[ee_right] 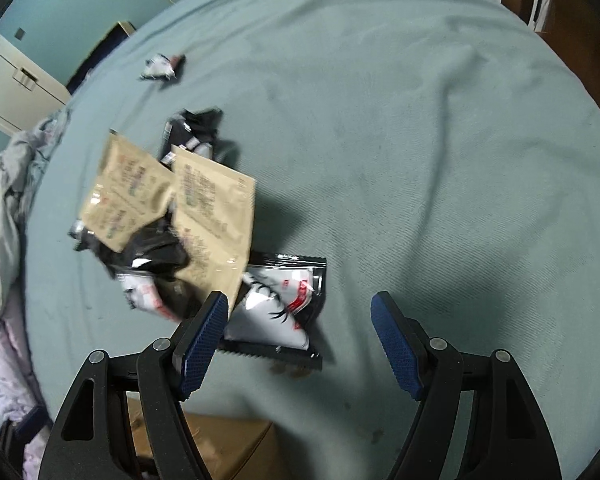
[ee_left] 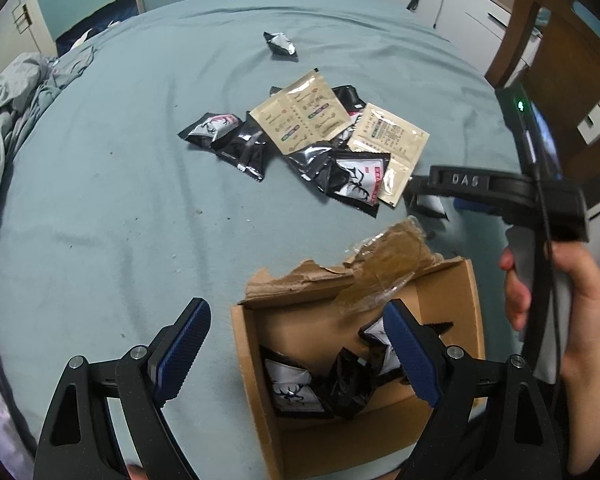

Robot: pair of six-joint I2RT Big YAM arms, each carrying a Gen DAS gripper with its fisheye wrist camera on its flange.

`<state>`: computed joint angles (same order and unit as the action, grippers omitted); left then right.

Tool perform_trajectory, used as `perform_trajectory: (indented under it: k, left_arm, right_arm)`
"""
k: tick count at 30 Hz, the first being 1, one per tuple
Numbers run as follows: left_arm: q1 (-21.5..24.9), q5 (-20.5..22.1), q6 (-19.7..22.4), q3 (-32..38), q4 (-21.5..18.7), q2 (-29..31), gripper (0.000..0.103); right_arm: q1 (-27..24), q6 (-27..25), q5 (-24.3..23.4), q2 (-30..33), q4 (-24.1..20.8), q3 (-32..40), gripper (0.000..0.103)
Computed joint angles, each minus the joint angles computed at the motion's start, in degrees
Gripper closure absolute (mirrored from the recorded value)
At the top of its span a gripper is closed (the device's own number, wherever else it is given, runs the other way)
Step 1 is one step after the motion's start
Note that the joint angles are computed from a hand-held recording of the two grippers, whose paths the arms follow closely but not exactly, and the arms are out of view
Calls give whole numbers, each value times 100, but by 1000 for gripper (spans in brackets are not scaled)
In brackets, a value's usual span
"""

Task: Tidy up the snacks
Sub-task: 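Grasp a white deer-print packet from the pile with the right gripper, then carry the packet toward the box while the left gripper reaches the pile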

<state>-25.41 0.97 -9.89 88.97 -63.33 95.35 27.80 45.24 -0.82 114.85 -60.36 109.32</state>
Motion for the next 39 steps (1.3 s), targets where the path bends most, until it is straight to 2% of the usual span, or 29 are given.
perform_trajectory:
  k: [2, 6, 7, 9, 13, 18, 22, 26, 29, 32, 33, 34, 39]
  left_arm:
    - [28, 17, -91, 33, 4, 30, 13]
    - [36, -14, -131, 101, -11, 108, 13]
    - [31, -50, -126, 110, -14, 121, 13]
    - [27, -100, -112, 122, -26, 143, 14]
    - [26, -166, -137, 103, 1, 127, 14]
    - [21, -313, -145, 34, 100, 73, 13]
    - [-45, -770, 8, -16, 152, 71, 13]
    - [-5, -591, -26, -28, 185, 59, 13]
    - [-28, -691, 5, -74, 255, 0, 14]
    - [-17, -730, -1, -142, 323, -78, 14]
    - [-6, -715, -34, -158, 327, -99, 14]
    - [13, -692, -61, -150, 325, -92, 14]
    - [75, -704, -127, -117, 304, -87, 14]
  right_arm:
    - [2, 25, -126, 41, 60, -40, 30]
    - [70, -160, 152, 160, -70, 135, 32]
    - [89, -197, 224, 211, -102, 205, 35]
    - [137, -361, 408, 269, -209, 304, 58]
    - [207, -503, 479, 332, -306, 423, 61]
    - [204, -263, 421, -75, 134, -63, 62]
    - [259, -41, 377, -542, 544, -626, 62]
    - [348, -17, 394, -828, 726, -1000, 62]
    - [363, 31, 420, -1052, 873, -1220, 62]
    - [323, 270, 101, -1470, 1308, -1680, 62]
    - [286, 453, -173, -1686, 1634, -1961, 62]
    - [271, 528, -252, -1812, 1786, -2120, 62]
    - [322, 745, -69, -2481, 2287, -2845, 62]
